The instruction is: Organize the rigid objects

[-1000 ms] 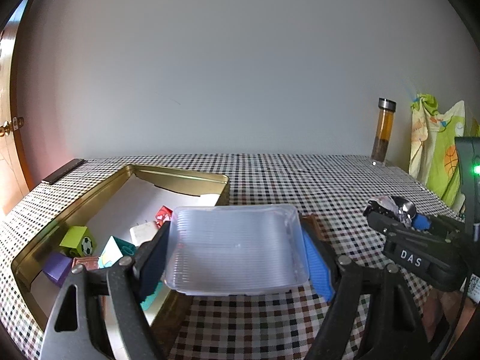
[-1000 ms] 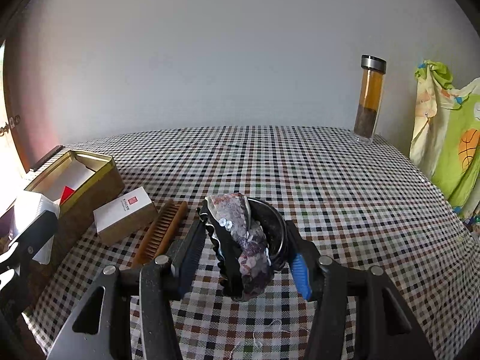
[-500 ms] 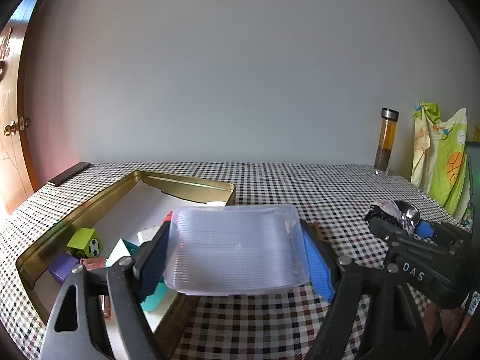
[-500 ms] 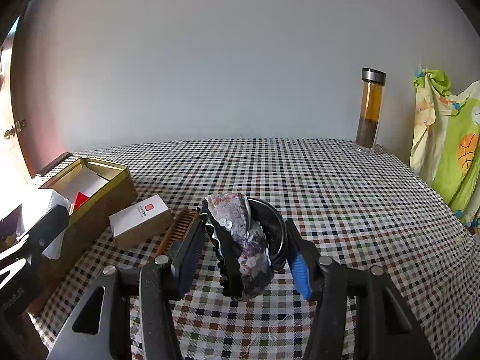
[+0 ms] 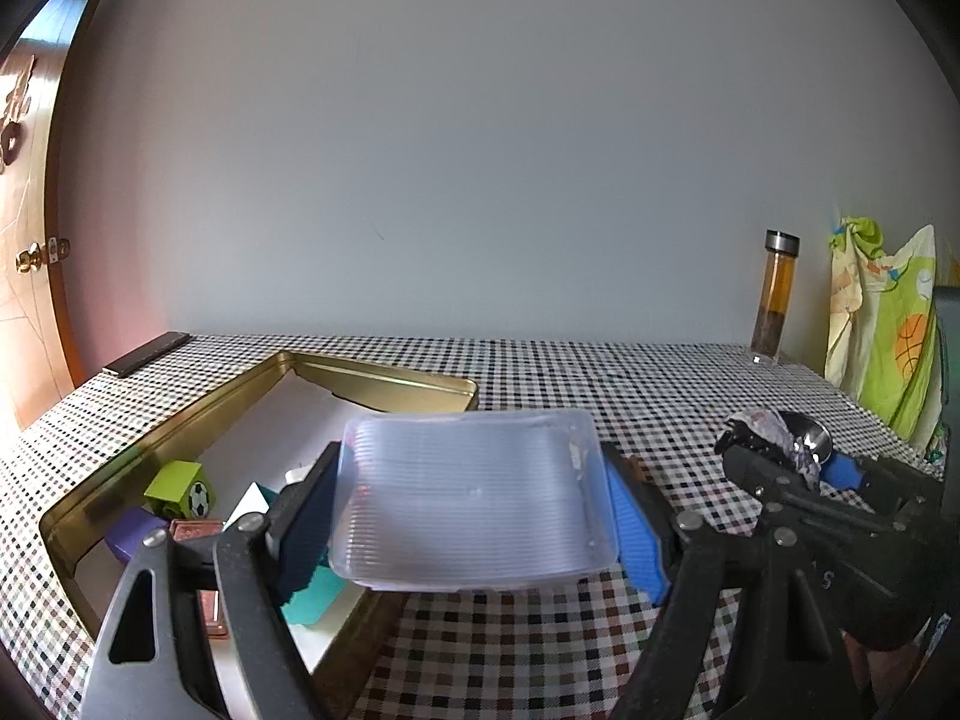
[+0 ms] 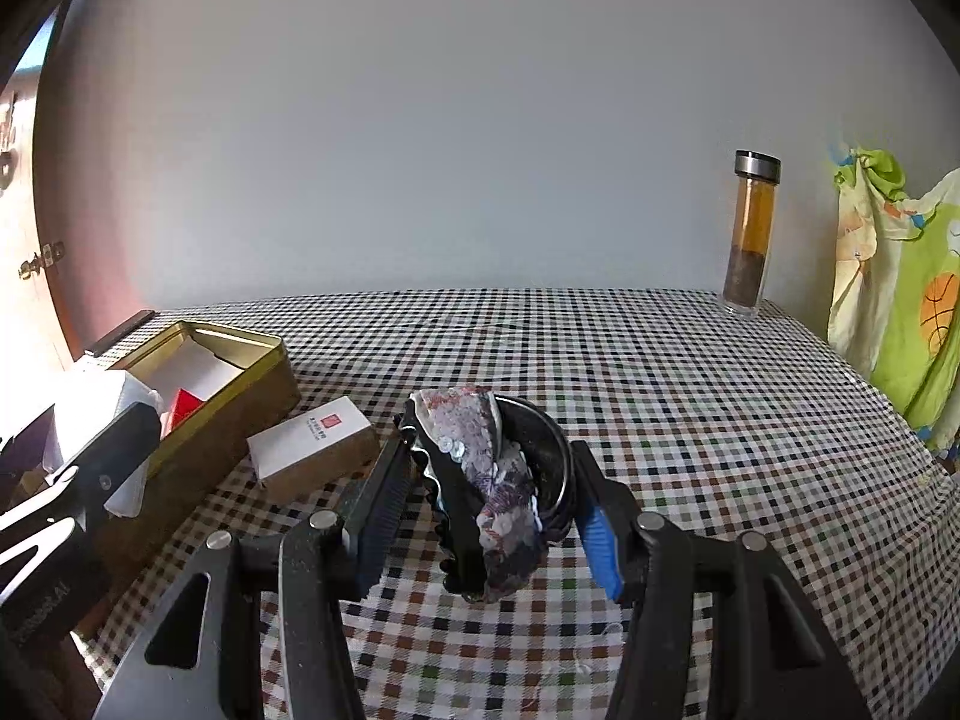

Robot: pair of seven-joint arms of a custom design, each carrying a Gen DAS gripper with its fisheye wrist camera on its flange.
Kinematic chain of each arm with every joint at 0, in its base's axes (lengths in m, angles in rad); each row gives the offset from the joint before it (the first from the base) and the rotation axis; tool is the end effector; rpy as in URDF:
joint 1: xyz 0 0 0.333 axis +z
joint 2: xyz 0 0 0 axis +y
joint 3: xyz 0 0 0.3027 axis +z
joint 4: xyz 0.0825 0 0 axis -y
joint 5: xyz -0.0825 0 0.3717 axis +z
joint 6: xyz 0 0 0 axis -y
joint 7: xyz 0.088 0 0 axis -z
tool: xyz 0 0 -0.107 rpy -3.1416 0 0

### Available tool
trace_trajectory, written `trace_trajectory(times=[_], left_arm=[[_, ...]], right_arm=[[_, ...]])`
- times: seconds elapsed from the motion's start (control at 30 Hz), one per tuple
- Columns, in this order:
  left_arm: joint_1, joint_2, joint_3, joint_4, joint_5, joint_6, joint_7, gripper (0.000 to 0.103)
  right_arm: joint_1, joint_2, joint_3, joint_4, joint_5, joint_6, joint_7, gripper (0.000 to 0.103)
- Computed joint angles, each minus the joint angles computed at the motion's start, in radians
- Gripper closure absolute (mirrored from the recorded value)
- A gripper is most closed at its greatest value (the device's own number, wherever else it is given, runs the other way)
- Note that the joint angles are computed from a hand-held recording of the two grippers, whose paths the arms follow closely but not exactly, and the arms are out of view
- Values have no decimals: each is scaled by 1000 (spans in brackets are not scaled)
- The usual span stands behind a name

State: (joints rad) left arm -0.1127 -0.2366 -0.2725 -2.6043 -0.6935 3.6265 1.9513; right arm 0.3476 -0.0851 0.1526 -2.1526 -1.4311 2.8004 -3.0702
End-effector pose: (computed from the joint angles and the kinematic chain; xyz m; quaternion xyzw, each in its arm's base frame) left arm 0.4331 -0.0932 0.4699 -0.5948 0.5756 -0.4126 0.3805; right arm 0.4510 0.3015 0.4796 -0.6382 0.5796 -0.3381 0.3774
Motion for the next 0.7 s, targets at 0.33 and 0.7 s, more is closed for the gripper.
trace_trajectory(times=[0.33, 0.7], left_arm=[[-12, -3, 11, -12, 27, 26, -34, 22], [-11, -14, 41, -39, 95, 57, -93, 22]], right_arm=[[8, -10, 8, 2, -81, -6, 80, 48], [18, -3, 6, 12, -144, 14, 153, 48]])
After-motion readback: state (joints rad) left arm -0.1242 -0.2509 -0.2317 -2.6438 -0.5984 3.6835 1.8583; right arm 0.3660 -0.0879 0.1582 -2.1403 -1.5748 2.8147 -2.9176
